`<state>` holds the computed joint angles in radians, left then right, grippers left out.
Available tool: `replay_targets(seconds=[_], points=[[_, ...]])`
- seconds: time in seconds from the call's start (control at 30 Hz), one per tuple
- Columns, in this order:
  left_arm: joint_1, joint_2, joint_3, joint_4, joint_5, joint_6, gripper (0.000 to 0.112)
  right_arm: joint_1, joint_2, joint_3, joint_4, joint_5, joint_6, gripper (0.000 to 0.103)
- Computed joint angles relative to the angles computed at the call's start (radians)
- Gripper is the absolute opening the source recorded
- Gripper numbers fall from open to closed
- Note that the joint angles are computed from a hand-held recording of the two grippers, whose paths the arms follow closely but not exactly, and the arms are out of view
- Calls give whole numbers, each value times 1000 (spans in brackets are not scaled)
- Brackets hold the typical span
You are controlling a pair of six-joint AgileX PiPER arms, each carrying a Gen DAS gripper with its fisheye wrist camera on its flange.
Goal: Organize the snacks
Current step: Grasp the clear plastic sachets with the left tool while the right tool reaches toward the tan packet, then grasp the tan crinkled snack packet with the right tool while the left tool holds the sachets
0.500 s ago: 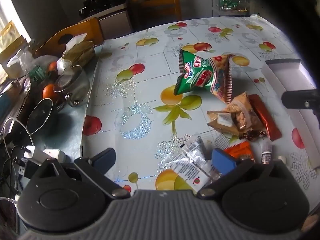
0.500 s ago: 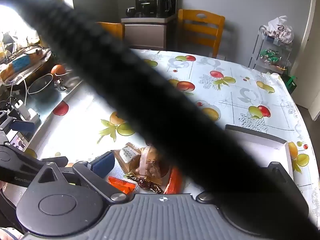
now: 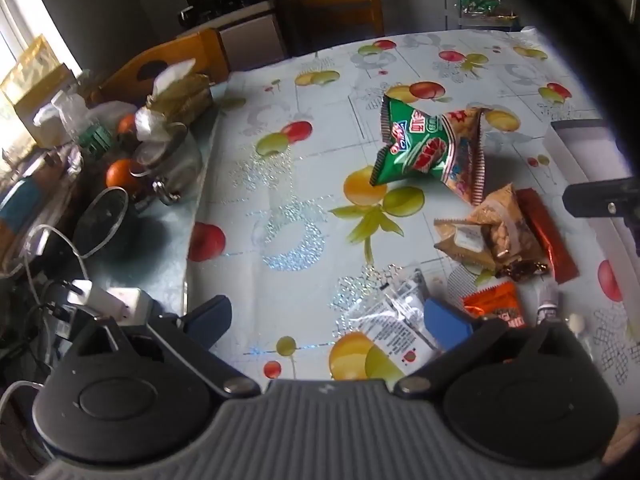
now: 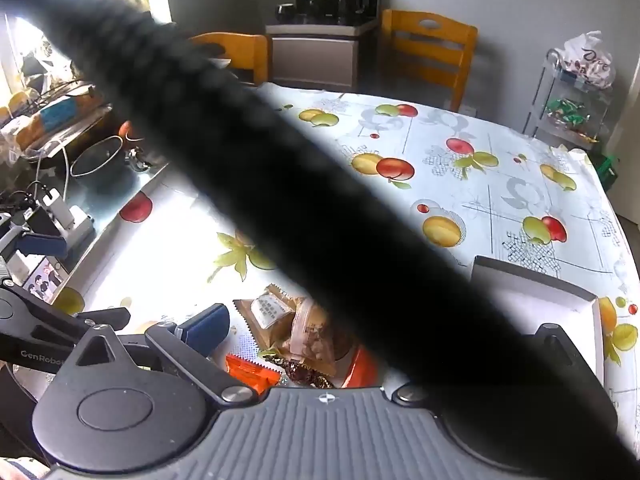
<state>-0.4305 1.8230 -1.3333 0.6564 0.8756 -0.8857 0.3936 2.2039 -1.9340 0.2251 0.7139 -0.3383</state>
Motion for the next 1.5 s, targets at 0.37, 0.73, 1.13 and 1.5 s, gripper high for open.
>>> replay_targets(seconds=[0.37,0.73,1.13,1.5], points=[[-71,34,-63,-15,61,-91,103,-114,54,-87,211,109,-238,103],[-35,53,17,-28,-87,-125,103,-164,45,-51,313,124,-334,99],[144,187,-17,-379,-268,150,81,-67,68,-27,112,65,-139,76],[208,234,-16,-530,-306,221,76,-26,141,-139,14,108,-14,76]])
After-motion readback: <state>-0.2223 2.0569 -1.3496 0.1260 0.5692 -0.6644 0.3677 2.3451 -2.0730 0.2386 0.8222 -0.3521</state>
